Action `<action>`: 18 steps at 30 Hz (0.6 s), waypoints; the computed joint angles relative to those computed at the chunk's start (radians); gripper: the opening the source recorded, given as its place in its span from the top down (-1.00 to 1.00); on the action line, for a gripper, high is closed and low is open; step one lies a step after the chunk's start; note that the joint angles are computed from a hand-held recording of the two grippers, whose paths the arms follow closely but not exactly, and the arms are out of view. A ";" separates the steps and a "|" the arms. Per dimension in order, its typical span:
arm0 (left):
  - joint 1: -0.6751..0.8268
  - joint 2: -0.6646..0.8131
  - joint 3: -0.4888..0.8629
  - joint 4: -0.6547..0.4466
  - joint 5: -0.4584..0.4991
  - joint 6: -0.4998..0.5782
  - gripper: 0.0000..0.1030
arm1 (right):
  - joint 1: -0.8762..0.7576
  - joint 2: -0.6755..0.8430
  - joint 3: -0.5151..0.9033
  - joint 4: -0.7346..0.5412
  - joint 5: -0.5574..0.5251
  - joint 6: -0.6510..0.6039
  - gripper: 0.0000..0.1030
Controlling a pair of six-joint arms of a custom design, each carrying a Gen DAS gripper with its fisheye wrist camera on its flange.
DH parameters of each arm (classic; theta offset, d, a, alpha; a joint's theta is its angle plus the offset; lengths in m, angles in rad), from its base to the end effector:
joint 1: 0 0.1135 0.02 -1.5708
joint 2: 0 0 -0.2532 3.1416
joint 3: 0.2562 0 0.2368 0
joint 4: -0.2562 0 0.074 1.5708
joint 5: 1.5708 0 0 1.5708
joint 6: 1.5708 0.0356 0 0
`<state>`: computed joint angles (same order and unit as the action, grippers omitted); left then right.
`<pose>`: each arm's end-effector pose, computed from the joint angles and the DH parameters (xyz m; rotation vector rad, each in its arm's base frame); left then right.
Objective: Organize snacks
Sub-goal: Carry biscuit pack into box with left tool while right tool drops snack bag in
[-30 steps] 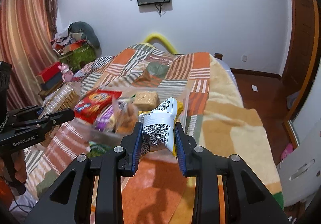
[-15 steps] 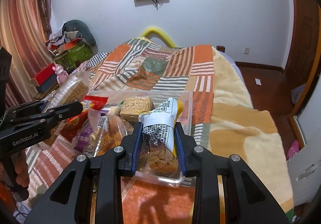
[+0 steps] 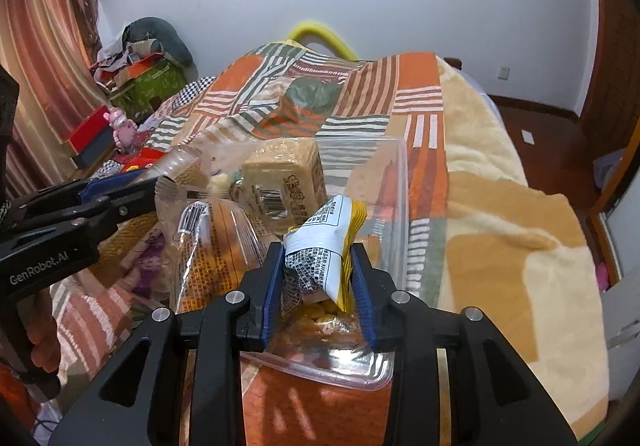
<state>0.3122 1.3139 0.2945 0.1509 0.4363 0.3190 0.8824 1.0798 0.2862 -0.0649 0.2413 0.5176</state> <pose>0.1906 0.0457 0.1136 0.1979 2.3377 -0.2269 0.1177 0.1297 0.1334 -0.3323 2.4044 0.3563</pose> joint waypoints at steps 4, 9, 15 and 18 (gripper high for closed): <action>0.021 -0.111 -0.013 -0.076 0.011 0.020 0.02 | 0.042 -0.048 0.020 -0.074 0.056 0.026 0.14; 0.086 -0.260 -0.016 -0.215 0.050 0.060 -0.08 | 0.087 -0.160 0.032 -0.181 0.100 0.063 -0.03; 0.279 -0.464 -0.018 -0.474 0.168 0.227 -0.34 | 0.252 -0.273 0.069 -0.354 0.216 0.163 -0.12; 0.407 -0.516 -0.018 -0.602 0.230 0.364 -0.40 | 0.367 -0.282 0.087 -0.423 0.289 0.251 -0.19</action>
